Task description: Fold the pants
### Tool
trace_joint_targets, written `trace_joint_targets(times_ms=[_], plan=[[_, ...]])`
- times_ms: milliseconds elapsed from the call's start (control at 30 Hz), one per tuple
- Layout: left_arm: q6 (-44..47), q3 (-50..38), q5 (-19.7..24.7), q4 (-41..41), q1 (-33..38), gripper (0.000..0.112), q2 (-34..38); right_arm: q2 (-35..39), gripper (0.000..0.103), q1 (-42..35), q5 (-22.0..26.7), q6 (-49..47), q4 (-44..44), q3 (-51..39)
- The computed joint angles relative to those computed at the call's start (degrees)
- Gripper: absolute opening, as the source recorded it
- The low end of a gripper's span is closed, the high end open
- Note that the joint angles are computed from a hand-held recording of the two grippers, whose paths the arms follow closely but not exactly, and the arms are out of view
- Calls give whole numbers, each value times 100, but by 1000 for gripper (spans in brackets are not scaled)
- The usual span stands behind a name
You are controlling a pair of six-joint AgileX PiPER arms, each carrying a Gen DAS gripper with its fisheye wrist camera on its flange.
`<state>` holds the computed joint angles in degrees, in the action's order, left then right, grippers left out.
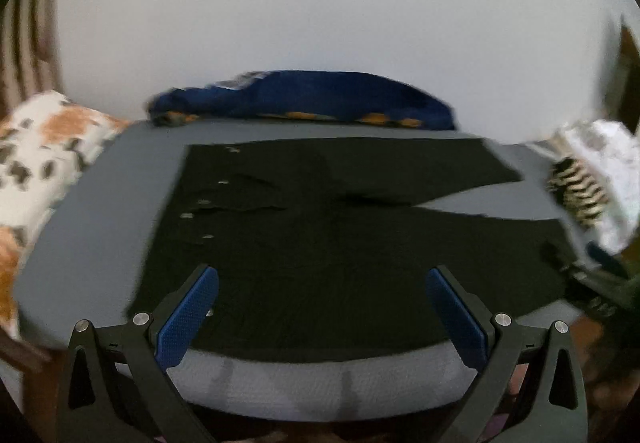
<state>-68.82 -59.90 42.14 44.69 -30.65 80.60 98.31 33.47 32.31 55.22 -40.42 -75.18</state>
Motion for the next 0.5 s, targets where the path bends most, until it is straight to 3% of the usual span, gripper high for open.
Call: trace_joint_targets(times_ms=[67,133,233,367,500], plan=[[-418,38,336,484,-260,103,40,9,103,11,13,-9,3,-9],[-325,-110,626,470,-393,103,136,14,103,15,17,-19,14,-13],[-678,177,536,1000,-679,103,-20,46,103,20,39,-73,67,-62],[-401,487,158,927,-777,103,-349,103,103,40,98,-221,201,-137],[-516,446,417,1174,-944,103,-394,194,103,46,222,-410,357,-296]])
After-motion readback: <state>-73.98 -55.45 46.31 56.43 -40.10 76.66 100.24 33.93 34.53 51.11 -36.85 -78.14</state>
